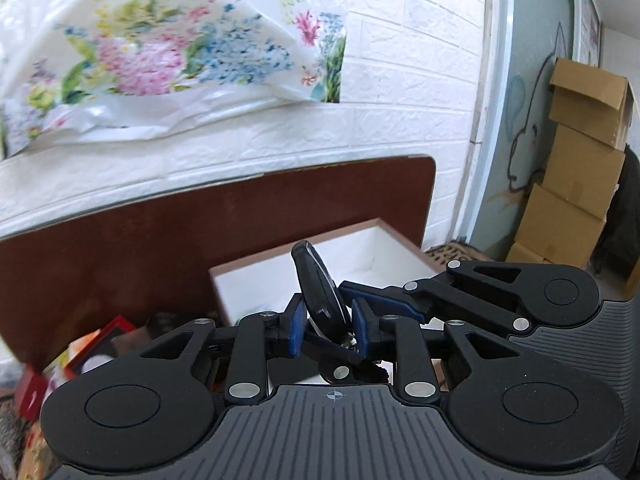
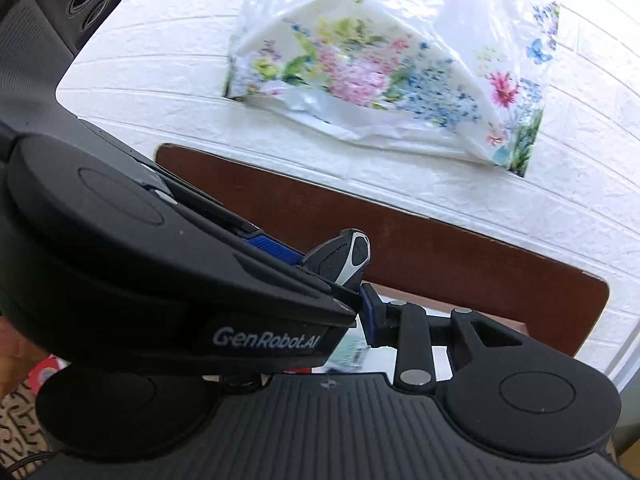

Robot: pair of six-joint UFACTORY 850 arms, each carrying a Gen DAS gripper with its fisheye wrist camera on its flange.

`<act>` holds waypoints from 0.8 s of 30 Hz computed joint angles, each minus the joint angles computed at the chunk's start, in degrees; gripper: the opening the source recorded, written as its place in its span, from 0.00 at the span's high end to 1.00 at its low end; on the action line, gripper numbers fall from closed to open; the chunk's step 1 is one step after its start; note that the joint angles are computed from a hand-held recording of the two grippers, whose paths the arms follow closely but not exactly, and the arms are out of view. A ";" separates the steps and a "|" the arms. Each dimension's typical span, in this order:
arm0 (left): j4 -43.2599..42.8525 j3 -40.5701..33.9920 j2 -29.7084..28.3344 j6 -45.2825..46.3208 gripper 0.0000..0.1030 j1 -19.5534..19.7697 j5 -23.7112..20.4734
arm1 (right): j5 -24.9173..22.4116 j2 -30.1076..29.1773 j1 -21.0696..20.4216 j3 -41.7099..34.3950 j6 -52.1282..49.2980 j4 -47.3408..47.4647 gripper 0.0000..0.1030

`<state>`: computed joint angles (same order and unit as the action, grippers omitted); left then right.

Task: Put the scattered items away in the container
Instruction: 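Carry the held car keys with the left tool over the brown box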

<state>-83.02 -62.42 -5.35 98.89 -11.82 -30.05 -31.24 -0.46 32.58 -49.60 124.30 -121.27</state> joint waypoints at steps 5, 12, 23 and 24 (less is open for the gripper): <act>3.20 -5.97 -6.21 -5.21 0.62 -2.50 -0.27 | 4.27 -1.58 -5.11 -1.93 -2.40 0.53 0.62; 11.34 -15.12 -16.92 -15.39 0.62 -5.75 -0.82 | 11.68 -5.69 -12.37 -3.98 -2.40 -0.48 0.62; 24.73 -32.31 -33.93 -33.91 0.61 -7.62 -5.69 | 22.30 -17.27 -20.29 -12.99 -18.68 13.80 0.62; 25.27 -33.47 -34.94 -34.94 0.61 -7.66 -6.04 | 22.61 -18.05 -20.56 -13.80 -22.84 17.51 0.62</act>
<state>-57.75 -95.89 -40.29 63.96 -19.48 -36.09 -8.64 -18.51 12.01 -63.40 101.46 -103.76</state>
